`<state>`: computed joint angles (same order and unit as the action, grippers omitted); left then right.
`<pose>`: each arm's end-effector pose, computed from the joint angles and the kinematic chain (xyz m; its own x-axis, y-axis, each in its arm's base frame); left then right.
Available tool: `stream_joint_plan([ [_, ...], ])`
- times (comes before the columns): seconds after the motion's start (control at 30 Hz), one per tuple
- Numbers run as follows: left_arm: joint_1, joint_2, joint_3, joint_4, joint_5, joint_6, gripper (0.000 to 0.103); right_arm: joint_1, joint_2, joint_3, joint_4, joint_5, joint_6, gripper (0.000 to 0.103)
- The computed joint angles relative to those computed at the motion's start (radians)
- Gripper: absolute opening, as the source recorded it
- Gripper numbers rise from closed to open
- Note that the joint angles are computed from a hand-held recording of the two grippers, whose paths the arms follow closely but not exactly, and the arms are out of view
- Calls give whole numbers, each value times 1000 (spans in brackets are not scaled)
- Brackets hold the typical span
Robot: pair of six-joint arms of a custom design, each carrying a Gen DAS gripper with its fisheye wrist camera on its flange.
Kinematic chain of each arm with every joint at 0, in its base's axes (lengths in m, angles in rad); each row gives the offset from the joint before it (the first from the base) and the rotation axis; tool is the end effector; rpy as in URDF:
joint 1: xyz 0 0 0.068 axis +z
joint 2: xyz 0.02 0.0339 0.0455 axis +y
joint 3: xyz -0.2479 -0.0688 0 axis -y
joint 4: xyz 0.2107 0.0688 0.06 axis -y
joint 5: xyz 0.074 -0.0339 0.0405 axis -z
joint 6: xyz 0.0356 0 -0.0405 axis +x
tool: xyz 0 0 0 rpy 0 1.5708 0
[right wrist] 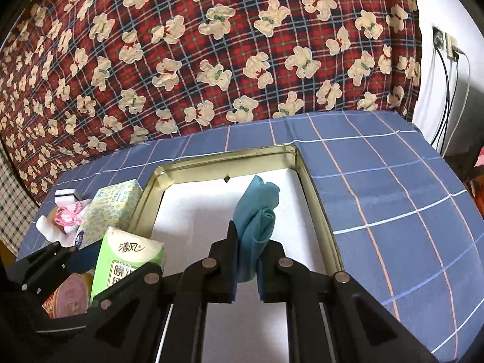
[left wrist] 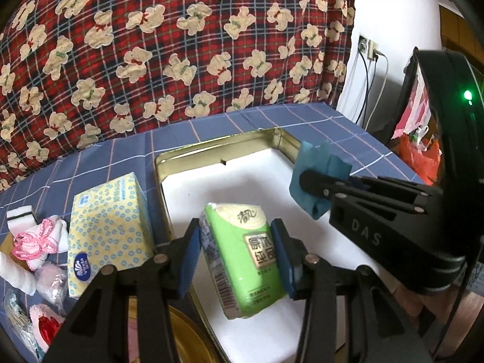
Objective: Organize soft objects
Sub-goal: 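Carry both items over the gold tray and open both grippers to drop them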
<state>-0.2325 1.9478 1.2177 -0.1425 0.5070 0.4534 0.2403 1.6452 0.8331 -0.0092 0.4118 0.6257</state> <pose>0.3618 -0.1034 0.1676 -0.4488 0.4998 -0.7408 0.7806 0.6228 -0.0528 0.2944 0.0575 0.1710 -0.5489 0.4181 -0.7238 0.4543 0.8761 0.1615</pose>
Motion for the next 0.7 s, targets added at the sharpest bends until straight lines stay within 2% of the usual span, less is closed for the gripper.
stream_joint_plan([
  [0.43, -7, 32, 32, -33, -16, 17, 48, 3, 25, 39, -71, 27, 37, 11],
  [0.5, -10, 23, 20, -28, -23, 20, 53, 2, 48, 69, -107, 16, 41, 24],
  [0.53, -10, 15, 10, -19, -23, 17, 61, 3, 46, 69, -108, 18, 42, 42],
  [0.57, -9, 6, -1, -9, -25, 17, 69, 5, 48, 65, -94, 24, 43, 56],
  [0.7, 10, -57, -70, 48, -2, 33, 76, 12, 33, 25, -39, 44, 52, 59],
])
